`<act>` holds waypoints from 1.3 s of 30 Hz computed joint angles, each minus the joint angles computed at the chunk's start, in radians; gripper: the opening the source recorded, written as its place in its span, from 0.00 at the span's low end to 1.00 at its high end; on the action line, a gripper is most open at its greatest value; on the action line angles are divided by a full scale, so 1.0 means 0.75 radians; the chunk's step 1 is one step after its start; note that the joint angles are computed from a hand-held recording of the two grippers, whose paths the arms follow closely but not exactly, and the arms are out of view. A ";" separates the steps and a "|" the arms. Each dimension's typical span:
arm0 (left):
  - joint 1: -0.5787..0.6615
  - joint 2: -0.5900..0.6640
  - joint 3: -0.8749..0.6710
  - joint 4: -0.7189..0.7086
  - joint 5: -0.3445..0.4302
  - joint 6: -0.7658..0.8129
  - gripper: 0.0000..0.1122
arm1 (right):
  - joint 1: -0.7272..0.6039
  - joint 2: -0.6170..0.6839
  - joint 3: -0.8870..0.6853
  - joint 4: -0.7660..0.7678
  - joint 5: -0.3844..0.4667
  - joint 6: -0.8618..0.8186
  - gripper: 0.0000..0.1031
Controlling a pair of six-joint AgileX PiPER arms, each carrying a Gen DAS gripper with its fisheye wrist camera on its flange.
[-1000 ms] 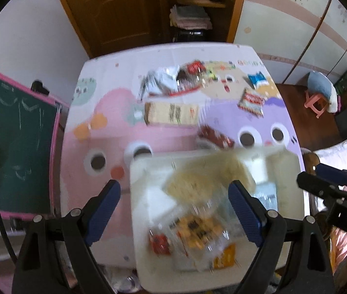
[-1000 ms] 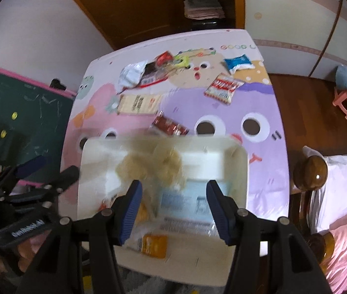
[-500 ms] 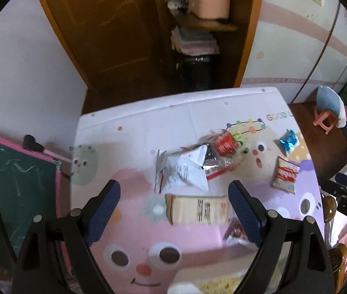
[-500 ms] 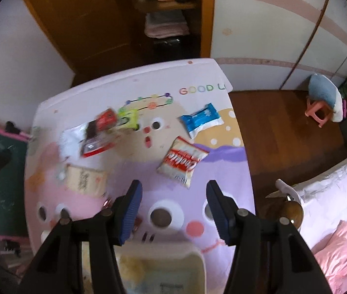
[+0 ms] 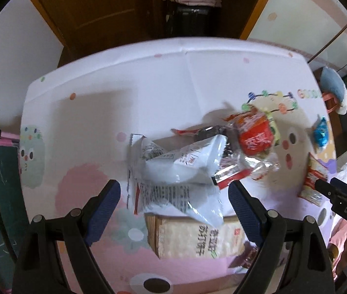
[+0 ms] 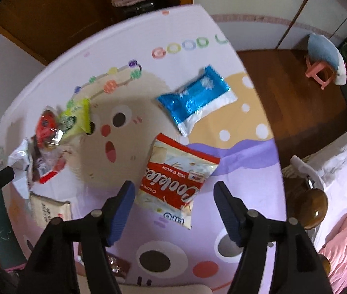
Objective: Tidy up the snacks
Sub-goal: 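Grasp the white snack bag with the left gripper while the right grasps the Cookies bag, then carry both bags over the tray and open both grippers to release them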
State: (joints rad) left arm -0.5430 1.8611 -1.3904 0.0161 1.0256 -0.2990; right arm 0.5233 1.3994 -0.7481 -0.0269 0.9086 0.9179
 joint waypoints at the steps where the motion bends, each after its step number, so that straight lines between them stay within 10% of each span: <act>1: -0.003 0.024 -0.009 -0.001 -0.001 -0.004 0.79 | 0.003 0.025 0.004 -0.002 -0.013 0.002 0.65; 13: -0.053 0.163 -0.027 0.065 -0.050 -0.063 0.77 | -0.017 0.123 0.039 0.056 -0.110 -0.030 0.66; 19: -0.055 0.135 0.020 0.088 -0.083 -0.132 0.60 | 0.108 0.137 0.015 -0.101 -0.054 0.151 0.46; 30: -0.027 -0.202 0.376 0.223 -0.181 -0.328 0.44 | 0.084 0.050 0.077 0.022 -0.089 0.026 0.46; 39: -0.191 -0.638 0.420 0.307 0.066 -0.491 0.44 | 0.301 -0.338 0.034 -0.062 0.118 0.233 0.46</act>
State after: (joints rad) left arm -0.6863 1.3825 -1.0755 0.2462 1.0754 -0.6672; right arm 0.7494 1.1457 -0.7225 -0.0730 0.9971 1.0927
